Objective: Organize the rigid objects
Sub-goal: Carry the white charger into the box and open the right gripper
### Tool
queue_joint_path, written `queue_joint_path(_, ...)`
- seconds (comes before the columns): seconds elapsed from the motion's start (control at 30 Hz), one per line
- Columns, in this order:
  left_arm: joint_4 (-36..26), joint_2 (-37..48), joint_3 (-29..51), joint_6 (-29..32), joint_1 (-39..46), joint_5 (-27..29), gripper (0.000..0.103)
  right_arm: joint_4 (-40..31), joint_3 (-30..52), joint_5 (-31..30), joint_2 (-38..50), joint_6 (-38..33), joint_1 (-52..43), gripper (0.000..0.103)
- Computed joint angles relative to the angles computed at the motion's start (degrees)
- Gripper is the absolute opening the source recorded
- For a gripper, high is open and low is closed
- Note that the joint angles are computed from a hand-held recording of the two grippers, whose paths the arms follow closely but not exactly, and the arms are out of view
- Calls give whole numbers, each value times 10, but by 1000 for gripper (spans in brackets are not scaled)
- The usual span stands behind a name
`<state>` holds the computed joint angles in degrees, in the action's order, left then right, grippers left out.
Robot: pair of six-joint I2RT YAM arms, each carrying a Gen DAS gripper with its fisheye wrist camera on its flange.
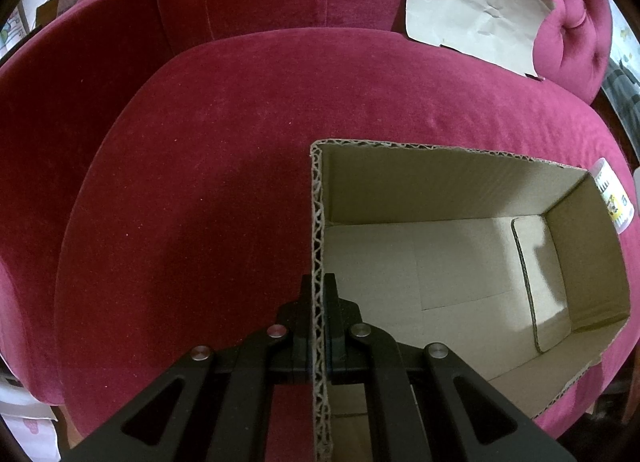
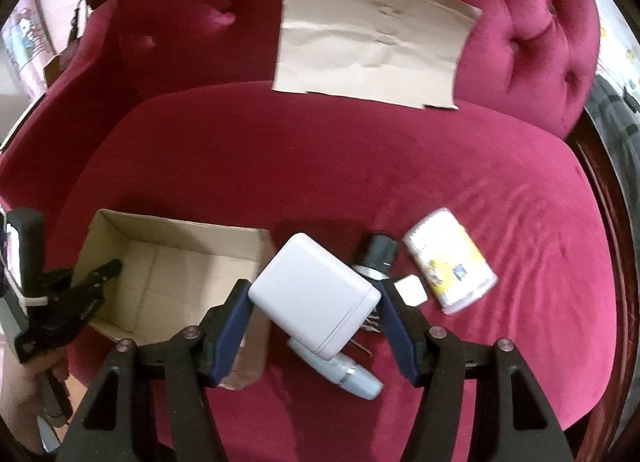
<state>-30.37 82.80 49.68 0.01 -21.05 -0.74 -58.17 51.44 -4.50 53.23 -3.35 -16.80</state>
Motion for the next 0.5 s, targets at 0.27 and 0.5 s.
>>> queue_joint_path(0.27,-1,1,1,4,1,2,3,16,12,37,20,87,138,67)
queue_joint_path(0.5,-2,2,3,5,4,6,3,39,4,49,41,129,203,67)
